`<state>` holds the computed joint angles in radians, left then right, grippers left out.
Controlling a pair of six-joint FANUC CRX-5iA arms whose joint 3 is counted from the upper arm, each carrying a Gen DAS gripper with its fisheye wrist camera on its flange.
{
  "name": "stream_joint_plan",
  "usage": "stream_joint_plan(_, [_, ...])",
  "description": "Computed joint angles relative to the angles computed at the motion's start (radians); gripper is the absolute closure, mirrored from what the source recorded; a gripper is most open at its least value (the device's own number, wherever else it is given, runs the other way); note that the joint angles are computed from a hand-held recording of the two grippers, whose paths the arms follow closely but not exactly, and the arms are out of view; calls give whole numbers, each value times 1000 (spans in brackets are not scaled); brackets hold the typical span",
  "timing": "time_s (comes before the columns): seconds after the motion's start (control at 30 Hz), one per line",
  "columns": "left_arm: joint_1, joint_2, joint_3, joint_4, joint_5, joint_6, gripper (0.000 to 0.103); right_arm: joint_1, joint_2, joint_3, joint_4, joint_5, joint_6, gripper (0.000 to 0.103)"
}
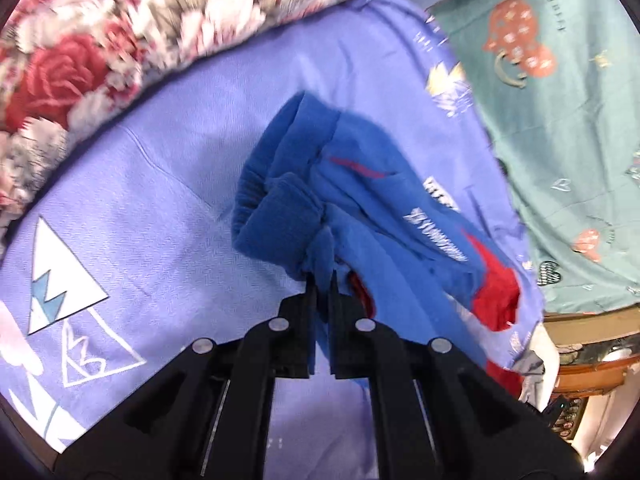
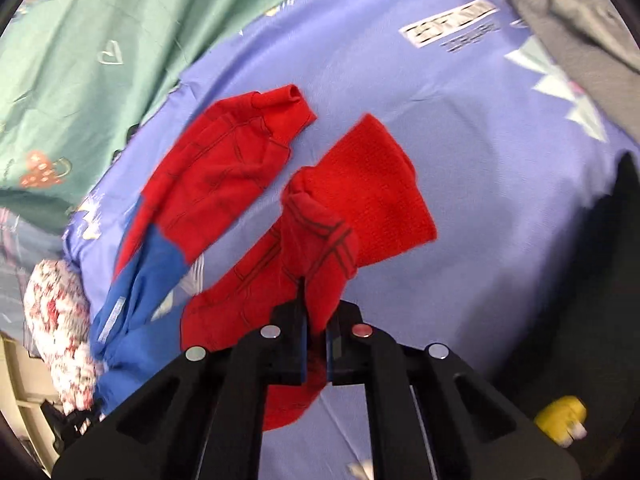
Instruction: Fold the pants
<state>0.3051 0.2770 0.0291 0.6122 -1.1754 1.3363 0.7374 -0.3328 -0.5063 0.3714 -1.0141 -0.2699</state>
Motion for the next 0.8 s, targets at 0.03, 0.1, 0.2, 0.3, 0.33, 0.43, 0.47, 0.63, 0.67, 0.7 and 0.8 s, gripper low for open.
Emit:
stream_joint_plan(0.03, [13,-23,-13,8,-10,-26,100,33,-27,-7,1,-30,-19,97])
stream_joint_plan(0.1, [29,-66,-40,1,-21,-65,100,111,-55,-12,-20,-90,-44,97])
stream_joint_plan(0.2, [61,-105,-78,-51,-65,-104,100,200,-77,-50,-89,-131,-86,96])
stream_joint_plan(0.3, [76,-105,-105,-168,-79,-83,100,226,-70,-121,-150,-58,-128,91])
stream_joint_plan(0.33, [76,-95,-114,-206,-73,-72,99,231,-47,-129,-153,-45,-117,88])
stream_joint_plan(0.43, [63,-71,-117,-281,-66,-47,98,224,-17,-109,-212,-67,-113,44])
stream_joint_plan(0.47, [60,-71,-114,-298,-66,-31,98,241,-43,-125,-180,-70,-155,43])
stream_joint_plan(0.63, [58,-120,-108,-343,-13,-28,76,407,-229,-208,6,-231,-394,37])
stream_joint_plan(0.67, [56,-132,-107,-354,6,-31,76,443,-265,-228,28,-250,-449,37])
stream_joint_plan(0.7, [56,-146,-108,-358,19,-37,76,453,-275,-234,33,-253,-465,37])
stream_joint_plan(0.8, [62,-168,-112,-324,24,-74,71,504,-322,-268,19,-248,-490,47])
